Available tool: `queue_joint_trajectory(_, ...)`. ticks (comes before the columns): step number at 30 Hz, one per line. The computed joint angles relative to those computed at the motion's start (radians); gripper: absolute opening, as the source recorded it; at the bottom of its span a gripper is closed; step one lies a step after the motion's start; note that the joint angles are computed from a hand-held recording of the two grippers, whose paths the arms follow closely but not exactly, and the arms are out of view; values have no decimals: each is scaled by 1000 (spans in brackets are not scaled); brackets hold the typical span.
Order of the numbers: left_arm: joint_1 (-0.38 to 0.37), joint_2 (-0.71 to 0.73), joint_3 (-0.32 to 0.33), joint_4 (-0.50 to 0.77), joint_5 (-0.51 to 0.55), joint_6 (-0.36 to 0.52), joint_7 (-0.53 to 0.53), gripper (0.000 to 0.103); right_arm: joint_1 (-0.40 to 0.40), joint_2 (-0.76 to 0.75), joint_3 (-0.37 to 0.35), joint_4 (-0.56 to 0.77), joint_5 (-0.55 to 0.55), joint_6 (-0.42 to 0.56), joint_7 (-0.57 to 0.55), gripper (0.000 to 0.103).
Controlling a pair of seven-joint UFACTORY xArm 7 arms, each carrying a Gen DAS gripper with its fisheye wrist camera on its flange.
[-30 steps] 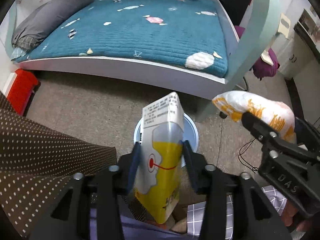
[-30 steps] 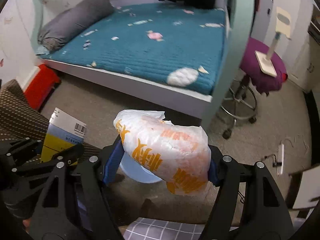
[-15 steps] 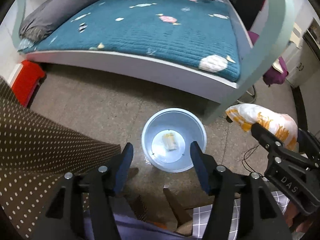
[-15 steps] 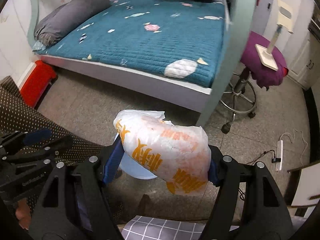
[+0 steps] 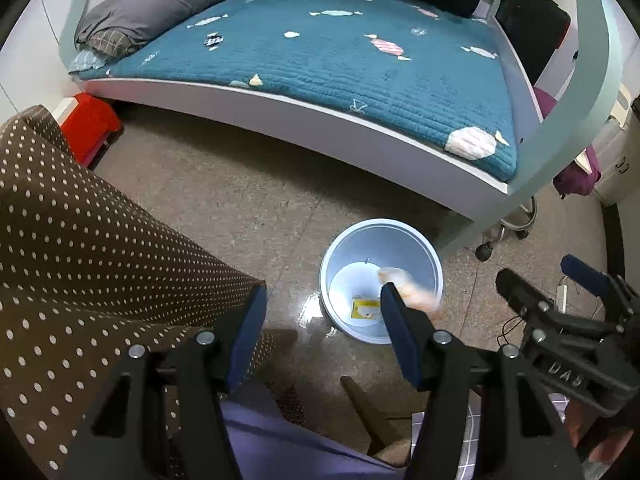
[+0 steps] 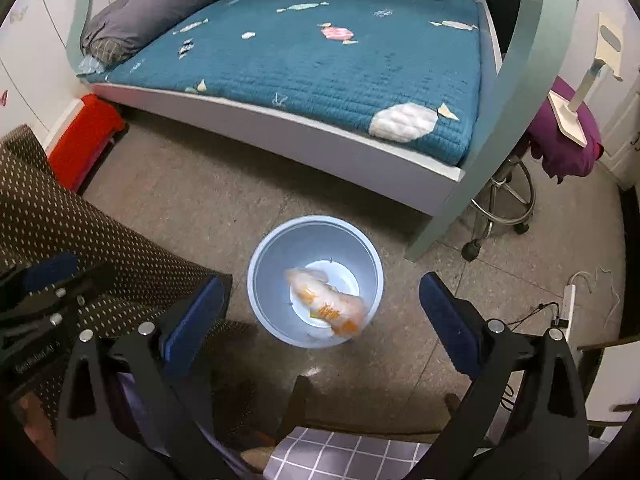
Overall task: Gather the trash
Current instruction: 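Open the right tool over the blue bin while the left tool releases the yellow box, then move both tools back over the table toward the yellow paper bag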
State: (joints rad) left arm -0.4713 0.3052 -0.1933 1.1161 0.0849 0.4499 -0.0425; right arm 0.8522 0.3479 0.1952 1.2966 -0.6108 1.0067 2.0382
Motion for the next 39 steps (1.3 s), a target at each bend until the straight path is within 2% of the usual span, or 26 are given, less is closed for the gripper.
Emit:
queue_joint_trajectory(4,3,-6,-1,-13,-3,-8,4,59,0,7,4,-1,19,-21,6,96)
queue_joint_trajectory(12,5,-30,-3,-38,-8,-19,2,59,15,-4,5,5,18,6,19,96)
queue_joint_trajectory(23,45,-122,-34,-97,-112,-45,100,60,51,-18,16,79,-40,116,32,96)
queue_joint_trajectory(39,58,-344,-14,-227,-236,-135,200,64,133,12,13,260,-174,273,19,96)
